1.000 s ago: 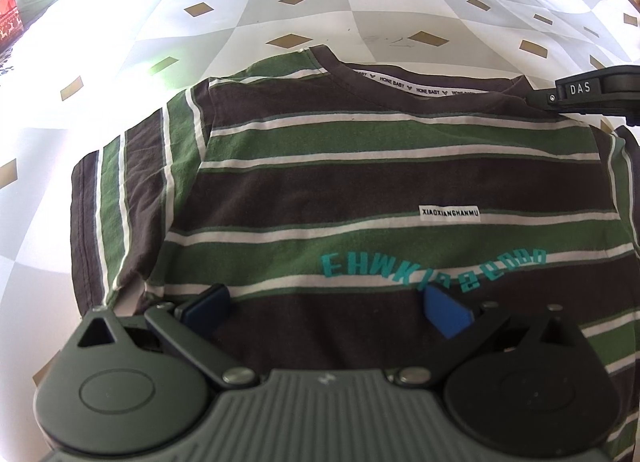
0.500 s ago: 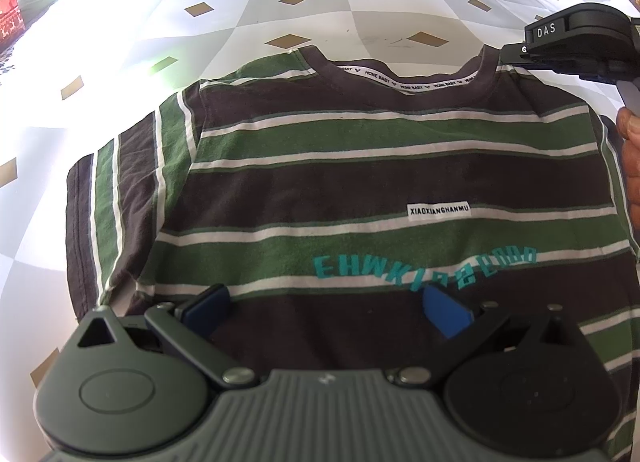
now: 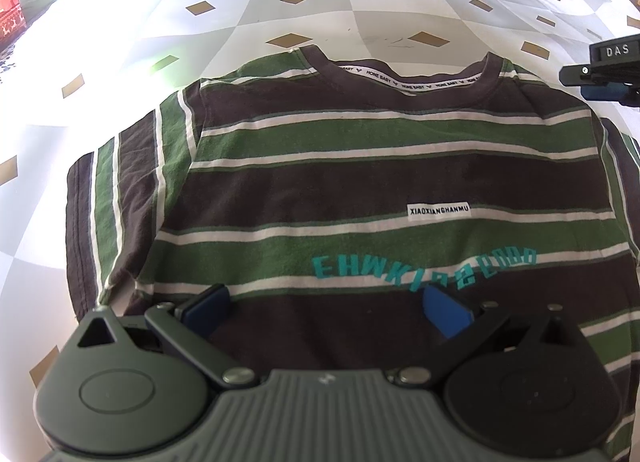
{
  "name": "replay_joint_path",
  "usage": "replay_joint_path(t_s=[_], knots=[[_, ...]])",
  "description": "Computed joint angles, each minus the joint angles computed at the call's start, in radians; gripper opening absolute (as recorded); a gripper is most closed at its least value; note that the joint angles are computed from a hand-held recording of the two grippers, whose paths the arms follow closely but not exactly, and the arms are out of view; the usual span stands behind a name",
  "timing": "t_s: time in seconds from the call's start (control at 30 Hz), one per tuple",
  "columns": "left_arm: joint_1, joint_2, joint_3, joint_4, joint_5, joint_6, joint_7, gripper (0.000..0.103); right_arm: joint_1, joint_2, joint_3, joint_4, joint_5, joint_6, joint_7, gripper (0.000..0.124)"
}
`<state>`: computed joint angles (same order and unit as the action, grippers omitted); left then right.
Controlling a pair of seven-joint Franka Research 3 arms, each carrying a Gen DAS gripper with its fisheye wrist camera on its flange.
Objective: Fold clothes
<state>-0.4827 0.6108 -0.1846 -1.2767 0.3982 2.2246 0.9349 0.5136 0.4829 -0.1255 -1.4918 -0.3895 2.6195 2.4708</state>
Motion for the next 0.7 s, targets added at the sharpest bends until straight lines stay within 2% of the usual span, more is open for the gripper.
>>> replay_joint_path(t_s=[0.13, 0.27, 0.37, 0.53, 0.63, 0.7], knots=[[-0.002, -0.001, 0.002, -0.001, 0.003, 0.000, -0.006, 0.103, -0.026, -0.051, 0.019, -0.063, 0.050, -0.018, 0.006, 0.028], [-0.004, 0.000, 0.003, 0.000, 0.006, 0.000, -0.012, 0.103, -0.066, -0.084, 0.049, -0.119, 0.125, 0.013, 0.001, 0.028], [-0.005, 0.002, 0.003, 0.001, 0.009, 0.003, -0.015, 0.103, -0.057, -0.085, 0.040, -0.120, 0.109, 0.004, 0.006, 0.028], [-0.006, 0.004, 0.003, 0.004, 0.009, 0.004, -0.015, 0.103, -0.062, -0.076, 0.042, -0.107, 0.107, 0.047, -0.011, 0.033], [-0.005, 0.003, 0.003, 0.001, 0.009, 0.007, -0.015, 0.103, -0.030, -0.044, 0.013, -0.054, 0.050, -0.019, -0.005, 0.036], [-0.004, 0.002, 0.003, -0.002, 0.009, 0.010, -0.014, 0.103, -0.036, -0.025, 0.023, -0.029, 0.045, -0.040, -0.044, 0.036]])
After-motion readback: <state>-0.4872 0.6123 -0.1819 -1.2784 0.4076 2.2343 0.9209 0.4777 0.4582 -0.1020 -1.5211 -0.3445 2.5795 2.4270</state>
